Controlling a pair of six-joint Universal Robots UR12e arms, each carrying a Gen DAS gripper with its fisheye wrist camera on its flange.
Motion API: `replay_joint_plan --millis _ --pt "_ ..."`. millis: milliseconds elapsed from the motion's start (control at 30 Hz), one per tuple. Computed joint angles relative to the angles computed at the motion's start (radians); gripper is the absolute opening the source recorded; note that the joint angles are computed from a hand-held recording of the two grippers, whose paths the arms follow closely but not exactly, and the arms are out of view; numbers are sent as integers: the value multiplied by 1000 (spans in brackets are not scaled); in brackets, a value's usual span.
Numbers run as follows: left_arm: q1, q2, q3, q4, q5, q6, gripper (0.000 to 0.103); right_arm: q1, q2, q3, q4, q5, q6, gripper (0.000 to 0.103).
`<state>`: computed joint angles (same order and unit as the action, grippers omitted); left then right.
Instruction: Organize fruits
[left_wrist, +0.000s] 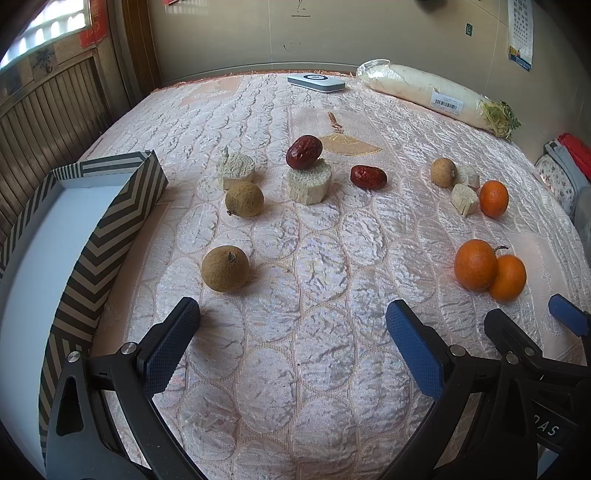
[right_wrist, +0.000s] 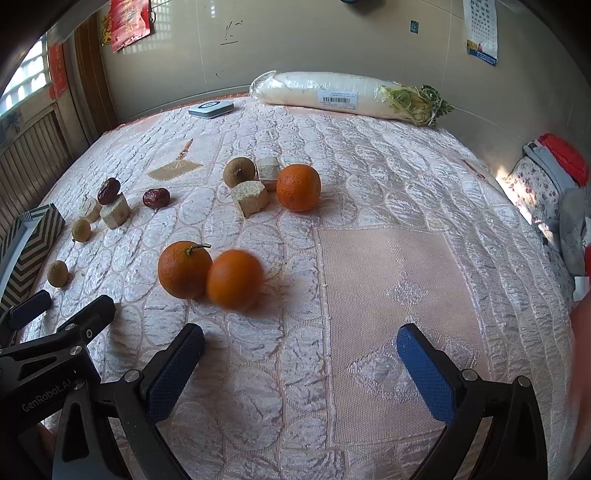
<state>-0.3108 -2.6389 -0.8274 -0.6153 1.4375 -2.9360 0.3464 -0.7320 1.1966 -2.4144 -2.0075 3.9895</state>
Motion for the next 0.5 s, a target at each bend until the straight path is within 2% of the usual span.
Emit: replay_joint_plan --millis 367,500 --pt "4 8 -12 -6 6 -2 101 1 0 -1 7 -6 14 103" --pt "19 49 -82 31 -39 18 101 1 5 -11 20 -11 30 103"
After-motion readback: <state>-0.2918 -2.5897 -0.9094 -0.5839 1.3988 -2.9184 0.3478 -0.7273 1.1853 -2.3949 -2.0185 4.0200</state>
